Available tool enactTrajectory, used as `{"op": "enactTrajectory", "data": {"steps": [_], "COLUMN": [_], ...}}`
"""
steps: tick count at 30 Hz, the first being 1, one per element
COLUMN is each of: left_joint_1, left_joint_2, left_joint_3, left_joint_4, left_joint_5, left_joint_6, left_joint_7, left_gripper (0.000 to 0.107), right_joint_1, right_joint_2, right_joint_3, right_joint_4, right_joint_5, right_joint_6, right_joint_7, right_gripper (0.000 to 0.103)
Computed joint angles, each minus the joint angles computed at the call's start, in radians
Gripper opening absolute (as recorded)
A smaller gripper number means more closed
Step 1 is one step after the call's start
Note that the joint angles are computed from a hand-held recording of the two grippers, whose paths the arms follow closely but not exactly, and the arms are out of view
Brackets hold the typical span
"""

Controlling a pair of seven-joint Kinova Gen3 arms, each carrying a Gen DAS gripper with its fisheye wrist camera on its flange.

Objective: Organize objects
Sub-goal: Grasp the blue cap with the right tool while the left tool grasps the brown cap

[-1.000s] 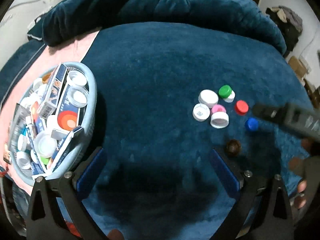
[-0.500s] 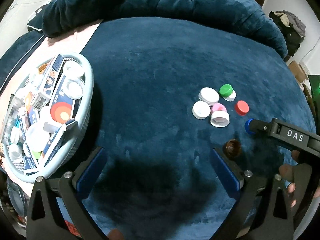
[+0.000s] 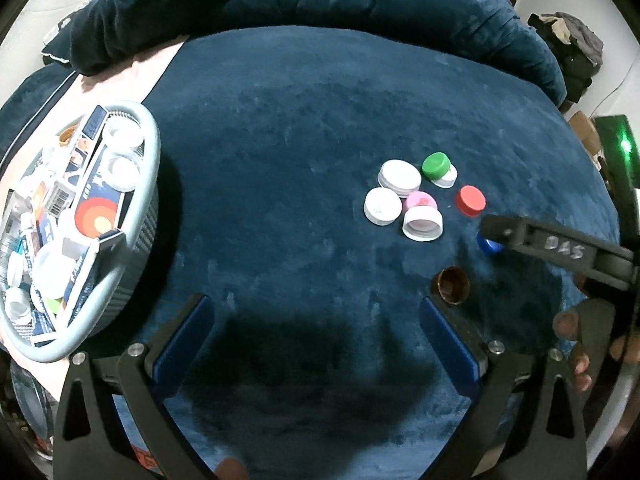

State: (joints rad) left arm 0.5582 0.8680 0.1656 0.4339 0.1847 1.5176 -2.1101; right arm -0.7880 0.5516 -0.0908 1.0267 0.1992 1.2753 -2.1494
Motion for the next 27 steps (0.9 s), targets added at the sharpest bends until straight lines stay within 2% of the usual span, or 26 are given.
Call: {"op": "enactTrajectory", "data": {"steps": [1,3,4,5,7,11,16,20,21,23,24,27], "left_joint_1": [0.000,0.000,-0.001,-0.001,-0.003,-0.006,0.003,0.025,0.029,0.033,0.042,0.040], "left_joint_2": [0.003,0.005,0.003,0.004,0.003,-0.016,-0.054,-0.067,-0.068,-0.063,-0.056,-0.052], "left_joint_3": [0.000,0.002,0.003,0.004,0.011,0.032,0.057,0.065,0.067,0.073,0.069,0.067], "left_joint_4": [-0.005,-0.010,-0.004,-0.003,0.006,0.069,0.180,0.238,0.248,0.256,0.247,0.237], "left_joint_5": [0.000,0.003,0.005,0.007,0.016,0.044,0.073,0.069,0.068,0.071,0.063,0.063], "left_joint_6": [0.005,0.009,0.006,0.007,0.011,-0.007,-0.060,-0.088,-0.093,-0.093,-0.082,-0.070], "left_joint_7": [0.002,0.000,-0.002,-0.003,-0.002,-0.032,-0.085,-0.125,-0.135,-0.150,-0.151,-0.149], "left_gripper": [0.102,0.102,0.102,0.102,0.102,0.102,0.101,0.091,0.087,0.064,0.029,0.031], "right_joint_1": [-0.007,-0.027,-0.037,-0.050,-0.050,0.023,0.084,0.105,0.110,0.102,0.097,0.094], "right_joint_2": [0.013,0.037,0.046,0.057,0.050,-0.020,-0.073,-0.093,-0.097,-0.096,-0.097,-0.097], "right_joint_3": [-0.001,0.000,0.002,0.006,0.010,-0.008,-0.011,-0.011,-0.013,-0.018,-0.020,-0.027], "right_joint_4": [-0.017,-0.042,-0.051,-0.061,-0.050,0.026,0.093,0.130,0.137,0.137,0.138,0.130], "right_joint_5": [0.008,0.031,0.041,0.053,0.046,-0.049,-0.104,-0.103,-0.102,-0.090,-0.080,-0.062], "right_joint_6": [0.009,0.030,0.039,0.053,0.040,-0.041,-0.057,-0.055,-0.056,-0.053,-0.053,-0.046], "right_joint_7": [0.011,0.047,0.061,0.072,0.064,0.020,-0.047,-0.091,-0.092,-0.099,-0.097,-0.061], "right_gripper": [0.094,0.064,0.053,0.031,0.031,0.031,0.031,0.031,0.031,0.032,0.032,0.032]}}
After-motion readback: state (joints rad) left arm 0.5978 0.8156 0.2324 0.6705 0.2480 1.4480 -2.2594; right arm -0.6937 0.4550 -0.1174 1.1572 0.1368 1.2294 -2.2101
